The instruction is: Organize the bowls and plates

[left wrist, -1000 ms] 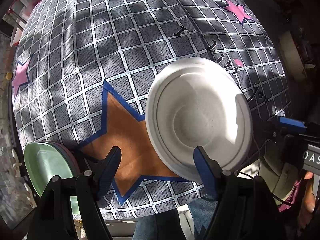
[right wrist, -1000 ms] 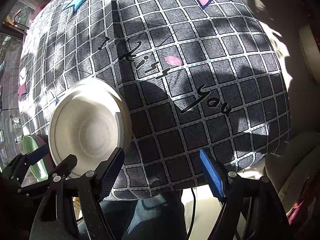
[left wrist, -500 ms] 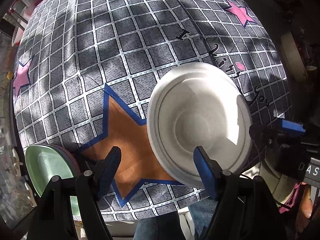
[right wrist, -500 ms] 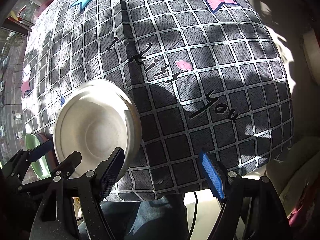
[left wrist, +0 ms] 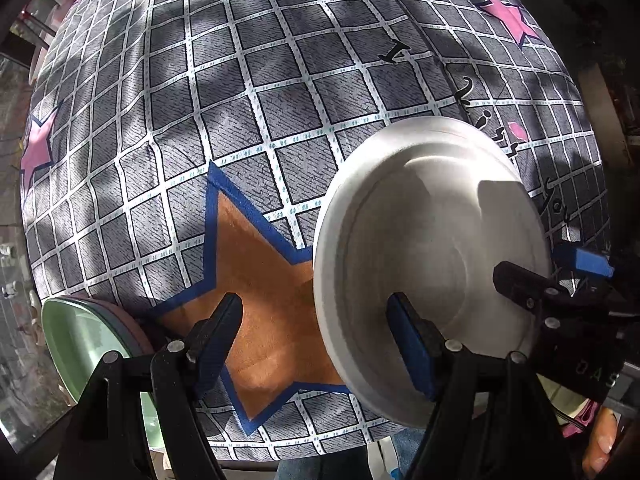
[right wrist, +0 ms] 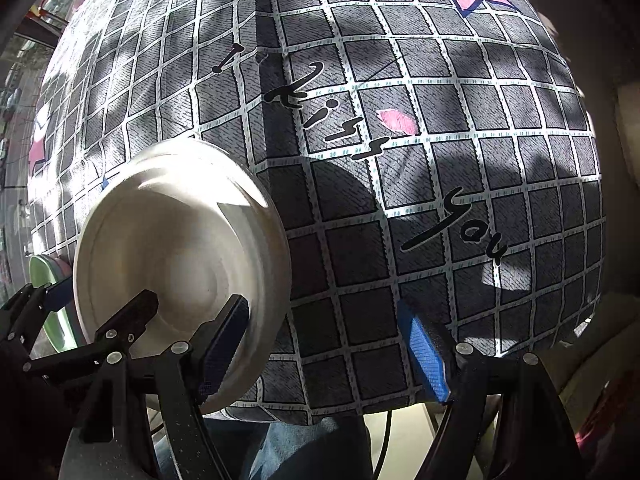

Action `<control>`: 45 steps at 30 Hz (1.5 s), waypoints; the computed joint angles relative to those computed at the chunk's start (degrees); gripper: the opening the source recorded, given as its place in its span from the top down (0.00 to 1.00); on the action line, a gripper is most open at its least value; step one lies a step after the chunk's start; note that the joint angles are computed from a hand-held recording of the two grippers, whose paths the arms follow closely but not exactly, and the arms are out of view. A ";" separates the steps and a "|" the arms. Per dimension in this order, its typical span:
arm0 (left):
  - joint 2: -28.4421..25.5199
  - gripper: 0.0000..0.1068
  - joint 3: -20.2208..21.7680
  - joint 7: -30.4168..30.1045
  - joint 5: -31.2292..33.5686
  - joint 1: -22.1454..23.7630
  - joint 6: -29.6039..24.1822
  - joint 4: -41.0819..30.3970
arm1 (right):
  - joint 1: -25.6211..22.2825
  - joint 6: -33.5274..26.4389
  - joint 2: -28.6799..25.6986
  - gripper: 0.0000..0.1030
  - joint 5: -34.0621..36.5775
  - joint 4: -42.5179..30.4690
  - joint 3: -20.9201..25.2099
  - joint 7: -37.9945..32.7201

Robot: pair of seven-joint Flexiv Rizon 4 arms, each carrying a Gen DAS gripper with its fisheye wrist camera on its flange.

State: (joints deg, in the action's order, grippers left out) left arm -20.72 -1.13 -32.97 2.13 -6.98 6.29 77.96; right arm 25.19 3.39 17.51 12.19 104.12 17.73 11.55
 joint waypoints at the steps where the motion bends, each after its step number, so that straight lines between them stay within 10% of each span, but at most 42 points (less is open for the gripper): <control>1: -0.23 0.27 -0.04 -0.35 -0.11 -0.06 0.67 0.10 | -0.03 0.44 -0.14 0.25 -0.05 0.41 -0.15 -0.67; 29: -3.47 0.24 0.03 -5.09 -0.49 -0.42 1.57 -0.27 | -1.07 8.40 0.82 0.25 -1.54 6.89 0.13 -7.87; 36: -3.22 0.35 -0.49 -5.17 -1.27 -1.10 1.58 0.17 | -0.04 12.36 -1.12 0.73 -1.06 6.67 -0.74 -10.98; 40: -2.70 0.61 -1.19 -4.95 -2.91 -1.33 -1.31 -0.11 | 0.41 12.79 -4.13 0.76 -0.96 5.02 -0.85 -11.22; 45: 1.17 0.64 -0.69 -7.05 -2.80 -2.31 -0.42 4.61 | 0.83 13.77 -6.10 0.76 -0.32 4.02 -0.85 -11.09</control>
State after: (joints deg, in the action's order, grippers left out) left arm -19.55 -1.81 -40.02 -0.66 -9.30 5.87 82.57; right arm 26.02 17.17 11.41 11.87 108.14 16.88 0.47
